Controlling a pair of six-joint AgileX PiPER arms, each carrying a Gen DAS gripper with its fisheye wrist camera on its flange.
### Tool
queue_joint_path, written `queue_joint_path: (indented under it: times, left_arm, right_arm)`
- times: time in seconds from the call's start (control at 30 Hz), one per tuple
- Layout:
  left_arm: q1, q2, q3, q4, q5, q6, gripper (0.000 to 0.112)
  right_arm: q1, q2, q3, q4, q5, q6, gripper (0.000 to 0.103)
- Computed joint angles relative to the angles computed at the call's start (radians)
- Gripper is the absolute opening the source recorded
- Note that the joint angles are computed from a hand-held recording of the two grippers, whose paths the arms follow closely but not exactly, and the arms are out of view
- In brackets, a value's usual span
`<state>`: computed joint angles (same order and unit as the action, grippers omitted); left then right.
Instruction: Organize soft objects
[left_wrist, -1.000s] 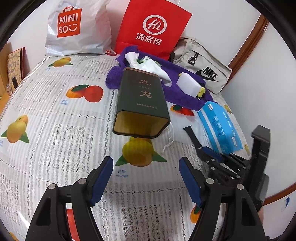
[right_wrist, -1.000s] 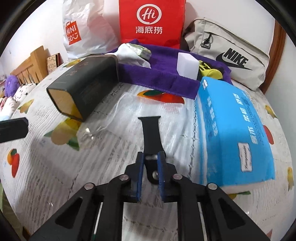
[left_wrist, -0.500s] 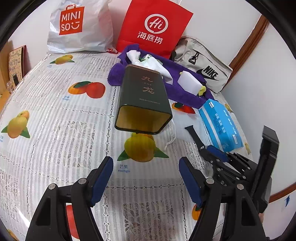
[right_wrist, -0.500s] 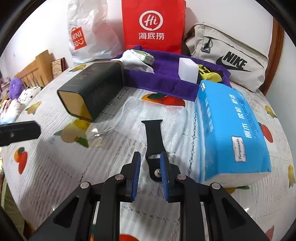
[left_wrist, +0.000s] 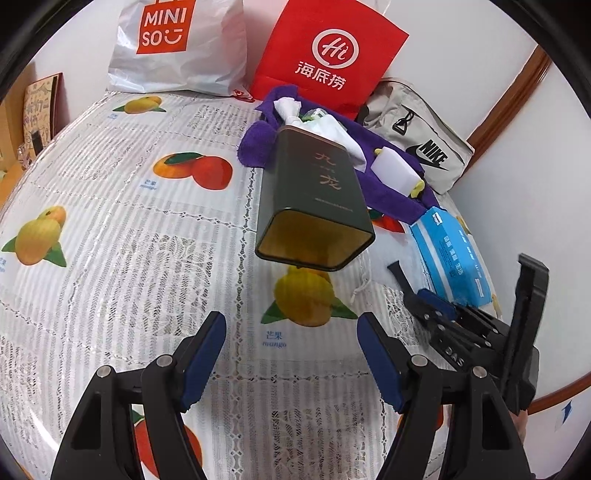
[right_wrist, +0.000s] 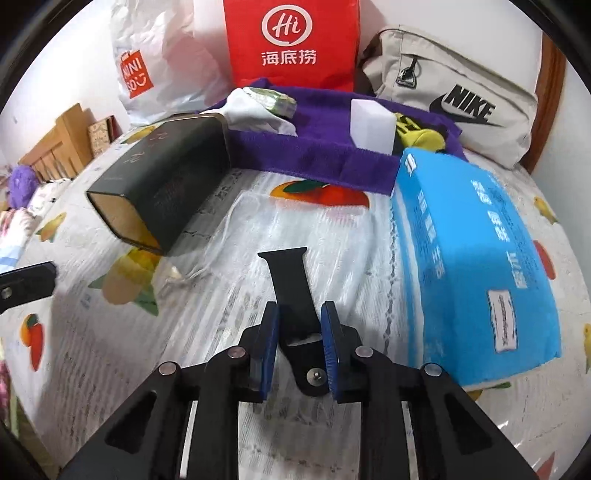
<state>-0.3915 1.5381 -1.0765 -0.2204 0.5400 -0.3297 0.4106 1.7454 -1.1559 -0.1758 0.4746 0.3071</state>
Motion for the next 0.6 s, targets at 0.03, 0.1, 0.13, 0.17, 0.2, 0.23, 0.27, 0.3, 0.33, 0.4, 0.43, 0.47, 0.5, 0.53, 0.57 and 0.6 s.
queue_joint_path:
  times: [0.03, 0.1, 0.13, 0.17, 0.2, 0.23, 0.27, 0.3, 0.33, 0.4, 0.43, 0.47, 0.5, 0.53, 0.57, 0.6]
  left_arm:
    - [0.004, 0.01, -0.005, -0.045, -0.001, 0.046, 0.072]
    - [0.003, 0.029, -0.018, -0.108, 0.001, 0.111, 0.072]
    - [-0.005, 0.042, -0.031, -0.117, 0.002, 0.123, 0.072]
    - [-0.019, 0.059, -0.049, -0.111, 0.001, 0.126, 0.072]
    - [-0.033, 0.073, -0.065, -0.091, 0.002, 0.112, 0.072]
    - [-0.054, 0.093, -0.087, -0.056, 0.003, 0.088, 0.071]
    - [-0.077, 0.115, -0.112, -0.011, 0.007, 0.059, 0.07]
    - [-0.098, 0.134, -0.134, 0.032, 0.01, 0.029, 0.07]
    - [-0.113, 0.15, -0.152, 0.059, 0.01, 0.01, 0.07]
    - [-0.15, 0.19, -0.2, 0.137, 0.019, -0.046, 0.07]
    - [-0.166, 0.204, -0.219, 0.18, 0.028, -0.076, 0.069]
    - [-0.183, 0.221, -0.238, 0.232, 0.036, -0.109, 0.069]
    - [-0.201, 0.239, -0.256, 0.284, 0.043, -0.146, 0.066]
    - [-0.212, 0.258, -0.274, 0.313, 0.048, -0.162, 0.061]
    - [-0.216, 0.276, -0.29, 0.317, 0.053, -0.161, 0.059]
    - [-0.221, 0.293, -0.304, 0.33, 0.057, -0.176, 0.056]
  right_arm:
    - [0.001, -0.014, 0.013, 0.012, 0.002, -0.016, 0.023]
    - [0.014, -0.034, 0.031, 0.016, 0.01, -0.028, 0.013]
    - [0.03, -0.052, 0.051, -0.022, 0.012, -0.004, 0.01]
    - [0.035, -0.064, 0.064, -0.021, 0.013, -0.012, 0.009]
    - [0.032, -0.081, 0.083, 0.021, 0.012, -0.058, 0.008]
    - [0.019, -0.092, 0.094, 0.091, 0.015, -0.124, 0.006]
    - [0.0, -0.103, 0.107, 0.177, 0.021, -0.204, 0.006]
    - [-0.013, -0.117, 0.123, 0.224, 0.012, -0.252, 0.006]
    - [-0.019, -0.132, 0.138, 0.239, 0.007, -0.275, 0.006]
    - [-0.027, -0.165, 0.17, 0.258, -0.011, -0.318, 0.006]
    - [-0.033, -0.185, 0.191, 0.279, -0.027, -0.352, 0.006]
    - [-0.042, -0.205, 0.21, 0.305, -0.04, -0.387, 0.006]
    - [-0.049, -0.217, 0.22, 0.324, -0.045, -0.413, 0.006]
    - [-0.06, -0.231, 0.234, 0.352, -0.051, -0.444, 0.007]
    - [-0.077, -0.239, 0.242, 0.396, -0.054, -0.489, 0.009]
    - [-0.092, -0.245, 0.249, 0.434, -0.055, -0.527, 0.012]
